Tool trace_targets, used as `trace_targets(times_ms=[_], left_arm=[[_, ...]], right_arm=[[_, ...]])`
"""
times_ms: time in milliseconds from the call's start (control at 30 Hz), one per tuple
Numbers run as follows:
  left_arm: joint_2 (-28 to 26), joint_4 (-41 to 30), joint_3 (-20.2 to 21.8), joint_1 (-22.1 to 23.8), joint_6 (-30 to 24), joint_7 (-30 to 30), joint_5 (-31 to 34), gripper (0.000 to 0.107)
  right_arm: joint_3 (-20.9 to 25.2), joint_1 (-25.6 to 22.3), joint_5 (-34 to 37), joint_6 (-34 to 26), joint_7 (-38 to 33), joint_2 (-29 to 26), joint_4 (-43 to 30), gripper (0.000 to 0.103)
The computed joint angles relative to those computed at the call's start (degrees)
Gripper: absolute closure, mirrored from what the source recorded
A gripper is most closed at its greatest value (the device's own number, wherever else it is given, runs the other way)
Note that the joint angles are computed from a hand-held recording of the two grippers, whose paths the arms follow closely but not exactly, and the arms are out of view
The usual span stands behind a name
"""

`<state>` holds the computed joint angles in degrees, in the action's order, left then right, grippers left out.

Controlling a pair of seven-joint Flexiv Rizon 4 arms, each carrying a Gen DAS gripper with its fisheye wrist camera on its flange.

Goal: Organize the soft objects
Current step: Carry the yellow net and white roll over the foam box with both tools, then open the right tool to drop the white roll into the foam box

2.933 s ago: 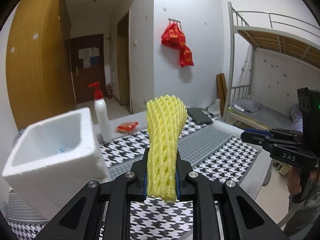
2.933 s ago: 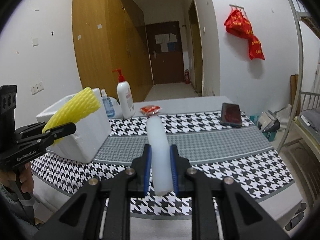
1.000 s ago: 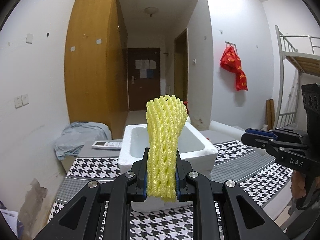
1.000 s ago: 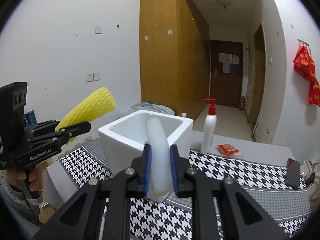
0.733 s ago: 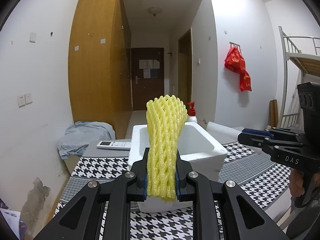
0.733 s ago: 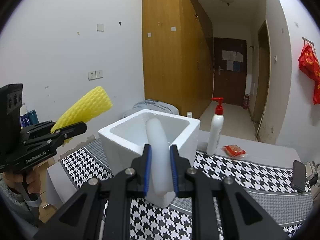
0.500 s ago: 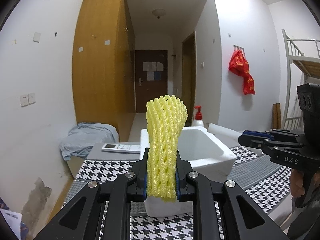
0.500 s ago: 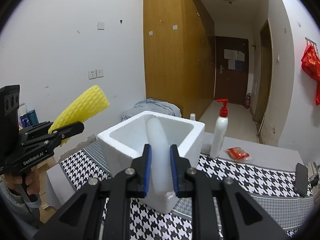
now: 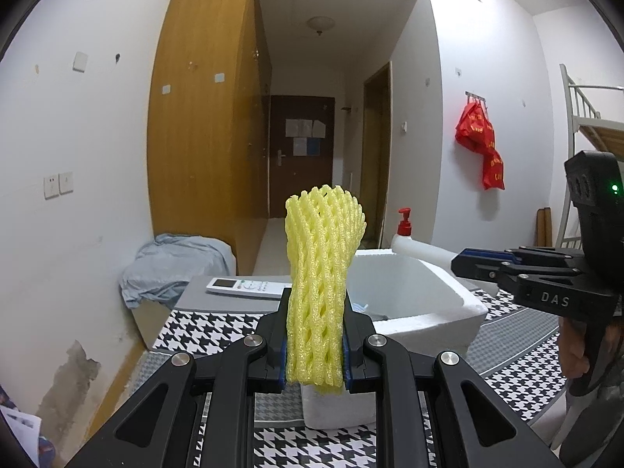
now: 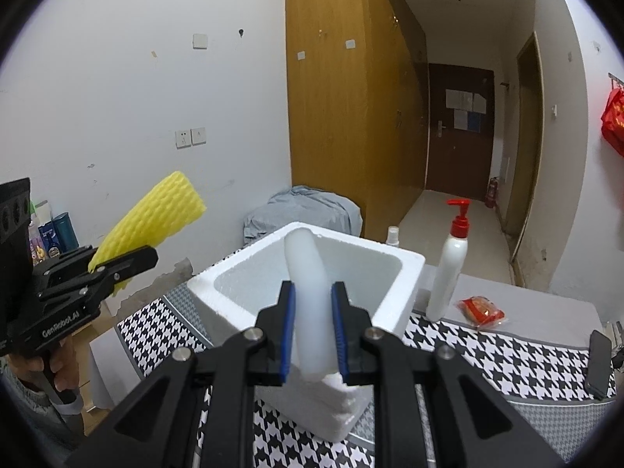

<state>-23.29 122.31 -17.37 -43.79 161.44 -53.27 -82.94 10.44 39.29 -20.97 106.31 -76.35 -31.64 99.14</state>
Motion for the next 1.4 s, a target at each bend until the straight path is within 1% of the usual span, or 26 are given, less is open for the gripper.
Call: trace_targets(times_ms=[100, 233, 367, 400, 567, 767, 1033, 1200, 1267, 1333, 1367, 1400], left_arm=[[0.32, 0.72, 0.40, 0.21, 0.39, -0.70, 0.36, 0.086], [0.63, 1.74, 0.78, 0.79, -0.39, -1.95, 1.69, 0.086], [0.62, 2.33, 1.03, 1.10, -1.02, -2.55, 2.53, 0.086], [0.69, 2.53, 1.11, 1.21, -1.24, -2.71, 2.76, 0.086], [1.38, 3.80, 1.52, 1.63, -2.35, -3.85, 3.46, 0.086], [1.72, 4.11, 1.75, 1.76, -2.93, -3.82, 4.10, 0.086], [1.90, 3.96, 1.67, 1.80, -3.66, -3.88, 3.42, 0.086], [2.08, 3.99, 1.75, 1.82, -3.81, -3.87, 3.48, 0.086], [2.10, 4.14, 1.81, 1.85, -3.78, -4.06, 3.52, 0.086], [2.07, 4.09, 1.80, 1.82, -3.66, -4.04, 3.37, 0.086], [2.06, 4.15, 1.80, 1.81, -3.64, -4.14, 3.41, 0.086], [2.05, 4.20, 1.78, 1.77, -3.55, -4.24, 3.35, 0.086]], right_arm=[[1.50, -0.91, -0.86, -1.44, 0.34, -0.91, -1.64, 0.081], [0.56, 0.18, -1.01, -3.49, 0.79, -1.63, -3.62, 0.081], [3.38, -1.71, -2.07, -6.14, 0.81, -3.07, -6.22, 0.081], [3.49, -1.72, -2.16, -6.50, 0.80, -3.36, -6.75, 0.081], [2.23, -0.41, -2.05, -7.80, 1.10, -4.31, -8.46, 0.081], [3.82, -1.08, -1.87, -10.69, 1.00, -5.82, -11.11, 0.081], [2.78, 0.35, -1.30, -13.80, 1.13, -7.03, -13.60, 0.081], [3.39, 0.23, -0.92, -14.36, 0.48, -7.40, -14.34, 0.081], [2.54, 0.86, -0.85, -14.43, 0.66, -7.38, -14.42, 0.077], [3.81, 0.07, -0.76, -14.64, -0.05, -7.65, -14.66, 0.075], [5.09, -0.72, -0.54, -14.95, -0.57, -7.80, -14.85, 0.069], [5.36, -0.87, -0.33, -15.14, -0.75, -7.83, -14.92, 0.055]])
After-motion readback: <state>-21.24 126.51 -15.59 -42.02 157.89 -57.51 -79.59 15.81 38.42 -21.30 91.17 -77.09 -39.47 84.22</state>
